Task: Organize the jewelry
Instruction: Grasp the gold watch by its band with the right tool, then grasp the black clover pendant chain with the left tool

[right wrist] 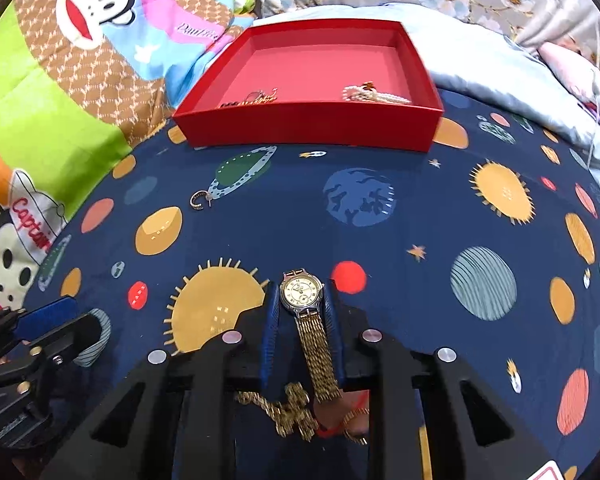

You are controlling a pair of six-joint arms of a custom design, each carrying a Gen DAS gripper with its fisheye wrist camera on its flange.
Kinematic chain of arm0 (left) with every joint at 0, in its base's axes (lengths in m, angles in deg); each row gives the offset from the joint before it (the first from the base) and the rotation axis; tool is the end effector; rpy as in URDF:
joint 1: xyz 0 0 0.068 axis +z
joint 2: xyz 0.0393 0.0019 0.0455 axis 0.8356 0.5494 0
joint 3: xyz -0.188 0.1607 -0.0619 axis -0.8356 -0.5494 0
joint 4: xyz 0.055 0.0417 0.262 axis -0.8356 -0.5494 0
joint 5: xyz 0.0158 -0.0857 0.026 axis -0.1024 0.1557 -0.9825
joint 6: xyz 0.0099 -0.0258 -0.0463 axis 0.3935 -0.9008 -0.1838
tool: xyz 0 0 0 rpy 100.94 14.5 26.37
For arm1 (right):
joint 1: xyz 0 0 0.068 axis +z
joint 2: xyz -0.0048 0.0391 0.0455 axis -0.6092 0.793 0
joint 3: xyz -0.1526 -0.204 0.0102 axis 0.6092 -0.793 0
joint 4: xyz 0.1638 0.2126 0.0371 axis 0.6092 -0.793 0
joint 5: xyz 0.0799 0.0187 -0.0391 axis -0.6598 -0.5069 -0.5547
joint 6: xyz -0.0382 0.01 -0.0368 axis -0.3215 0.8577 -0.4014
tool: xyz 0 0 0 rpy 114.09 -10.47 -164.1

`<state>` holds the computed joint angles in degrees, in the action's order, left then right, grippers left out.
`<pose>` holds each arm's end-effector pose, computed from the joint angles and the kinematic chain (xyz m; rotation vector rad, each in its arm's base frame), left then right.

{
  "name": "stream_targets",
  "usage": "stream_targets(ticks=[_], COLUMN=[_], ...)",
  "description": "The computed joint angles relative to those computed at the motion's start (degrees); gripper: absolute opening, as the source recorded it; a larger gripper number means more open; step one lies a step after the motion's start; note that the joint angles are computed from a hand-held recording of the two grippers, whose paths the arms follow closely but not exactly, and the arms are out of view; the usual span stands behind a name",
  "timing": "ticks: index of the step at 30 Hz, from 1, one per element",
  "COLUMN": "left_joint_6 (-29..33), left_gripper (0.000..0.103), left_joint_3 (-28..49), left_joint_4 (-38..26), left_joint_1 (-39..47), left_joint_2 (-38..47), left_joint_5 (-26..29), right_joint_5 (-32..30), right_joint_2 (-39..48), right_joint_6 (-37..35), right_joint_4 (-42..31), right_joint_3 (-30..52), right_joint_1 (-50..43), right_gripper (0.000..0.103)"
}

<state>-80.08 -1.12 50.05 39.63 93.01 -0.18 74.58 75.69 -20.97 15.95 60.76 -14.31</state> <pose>0.2806 -0.0920 0.2505 0.3759 2.5165 -0.3459 0.2710 0.1073 0.2334 0.1903 2.4915 0.0706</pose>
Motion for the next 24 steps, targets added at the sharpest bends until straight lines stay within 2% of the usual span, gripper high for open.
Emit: stream_targets(ticks=[5,13,19,21,24], left_joint_6=[0.1,-1.3,-4.8,-5.7,-5.0], left_gripper=[0.037,0.037,0.037,0.037,0.032], left_joint_3=[0.9,1.2,2.5,2.0,1.8], left_joint_4=[-0.2,1.1,1.9,3.1,3.5], left_joint_1=[-2.8,-10.3,-15.1,-16.1,-17.0], left_joint_2=[0.6,1.4,5.8,6.0,6.0], left_joint_5=[-0.6,-0.5,-0.9,-2.6,-4.6], right_joint_5=[0.1,-0.4,-0.8,-1.2,-1.5], right_joint_2=[-10.6,-27.2,-32.5,-32.9,-33.0], right_joint_6=[2.9,4.9,5.5,5.3,5.0], right_joint_4=[-2.7,-12.7,-16.4,-16.5,-16.4], right_joint_3=[-5.6,-13.8,-15.7,-15.7,-15.6], right_joint_1=[-0.8,-6.6,-8.6,-8.9,-8.8], right_gripper=[0.021,0.021,0.021,0.021,0.021])
